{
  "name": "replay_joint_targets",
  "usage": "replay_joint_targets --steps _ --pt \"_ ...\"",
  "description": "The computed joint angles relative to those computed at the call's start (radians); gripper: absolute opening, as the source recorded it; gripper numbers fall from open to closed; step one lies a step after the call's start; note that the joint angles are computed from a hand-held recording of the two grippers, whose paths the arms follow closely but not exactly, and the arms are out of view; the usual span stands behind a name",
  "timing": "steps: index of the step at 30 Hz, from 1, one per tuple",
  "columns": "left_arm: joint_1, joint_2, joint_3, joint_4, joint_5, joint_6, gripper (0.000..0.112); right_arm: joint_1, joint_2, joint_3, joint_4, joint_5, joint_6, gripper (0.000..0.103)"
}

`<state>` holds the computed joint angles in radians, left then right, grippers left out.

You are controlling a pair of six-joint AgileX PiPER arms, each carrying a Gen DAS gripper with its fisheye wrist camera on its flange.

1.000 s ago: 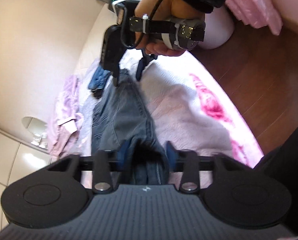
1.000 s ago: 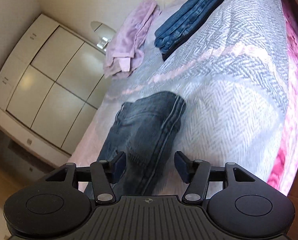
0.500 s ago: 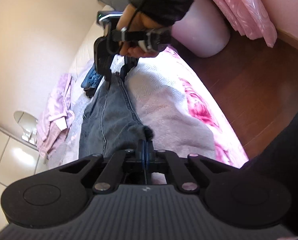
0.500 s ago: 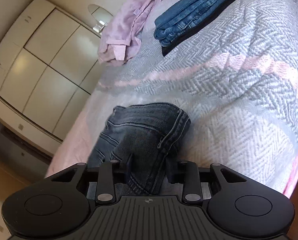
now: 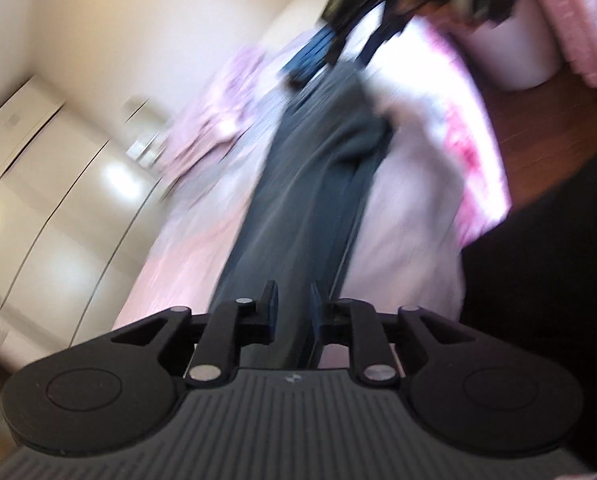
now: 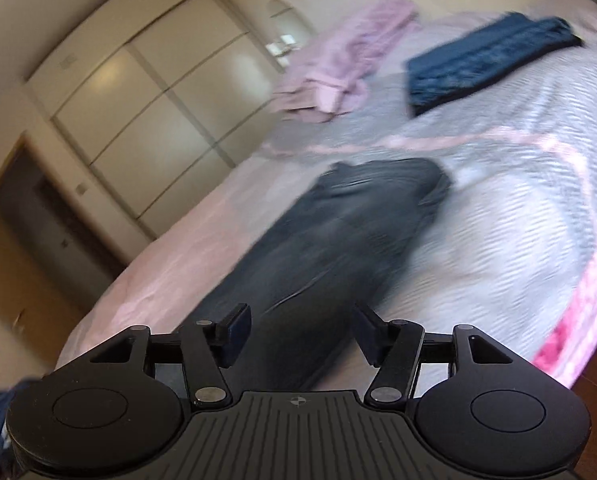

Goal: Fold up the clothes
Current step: 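Open the left gripper and withdraw it from the folded jeans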

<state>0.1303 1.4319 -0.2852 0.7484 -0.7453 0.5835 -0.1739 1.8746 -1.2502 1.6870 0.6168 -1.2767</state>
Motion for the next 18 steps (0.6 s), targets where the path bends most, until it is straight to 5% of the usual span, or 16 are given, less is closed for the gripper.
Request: replay_joint_targets --steps 4,9,12,18 --pt "0.368 -0.065 0.046 0.160 -0.060 -0.066 0.026 0.143 -0.095 0.081 0.024 0.029 -0.137 0.060" --pt "0.762 0.050 -0.056 0.270 -0.137 0.009 0.040 0.382 -0.100 0.002 -0.104 0.021 -0.197 0.061" --pt "0.870 0.142 -0.167 0.301 -0.124 0.029 0.043 0.507 -0.056 -0.088 -0.206 0.016 -0.168 0.061" --pt "0.904 0.291 -0.415 0.471 -0.006 -0.254 0.043 0.683 0.065 -0.243 -0.385 0.020 -0.116 0.061"
